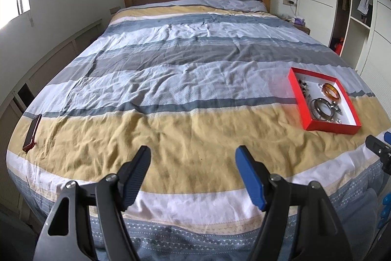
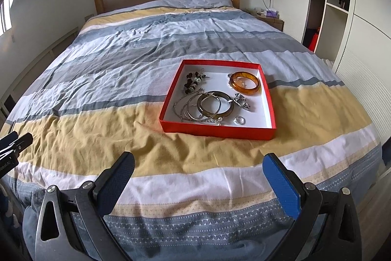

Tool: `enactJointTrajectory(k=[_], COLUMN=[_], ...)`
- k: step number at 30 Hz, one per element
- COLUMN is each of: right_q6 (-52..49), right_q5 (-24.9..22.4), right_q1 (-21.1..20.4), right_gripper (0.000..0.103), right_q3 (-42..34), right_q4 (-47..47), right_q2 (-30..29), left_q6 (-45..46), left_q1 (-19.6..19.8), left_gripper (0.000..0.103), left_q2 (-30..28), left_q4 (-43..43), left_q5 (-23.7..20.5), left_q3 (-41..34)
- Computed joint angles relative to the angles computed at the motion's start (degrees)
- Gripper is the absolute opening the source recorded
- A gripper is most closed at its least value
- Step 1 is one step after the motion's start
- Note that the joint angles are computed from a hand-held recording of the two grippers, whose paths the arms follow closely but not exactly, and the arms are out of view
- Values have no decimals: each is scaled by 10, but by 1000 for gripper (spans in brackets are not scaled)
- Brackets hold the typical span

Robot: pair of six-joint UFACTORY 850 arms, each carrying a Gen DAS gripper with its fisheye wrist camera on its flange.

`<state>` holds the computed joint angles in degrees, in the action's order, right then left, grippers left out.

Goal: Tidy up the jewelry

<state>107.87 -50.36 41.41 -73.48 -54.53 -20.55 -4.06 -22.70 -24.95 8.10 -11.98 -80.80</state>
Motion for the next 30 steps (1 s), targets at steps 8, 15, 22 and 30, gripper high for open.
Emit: enactJointTrajectory(k=[8, 15, 22, 30], right_q6=[-12, -6, -19, -40], right_q5=[14, 15, 17, 23], right_q1=[-3, -4, -5, -8], right_gripper=[102, 102, 102, 102], right_q3=[-1, 6, 3, 0], right_q4=[9, 14, 22, 45], right_q2=[-7, -5, -9, -17], left_q6=[-10, -42, -21, -6], left_q1=[1, 0, 0, 2], left_gripper=[70, 70, 70, 70], left_q2=[-4, -7, -15, -26], left_q4=[10, 41, 19, -1], left_q5=[-6, -13, -25, -38], left_q3=[-3, -2, -2, -6])
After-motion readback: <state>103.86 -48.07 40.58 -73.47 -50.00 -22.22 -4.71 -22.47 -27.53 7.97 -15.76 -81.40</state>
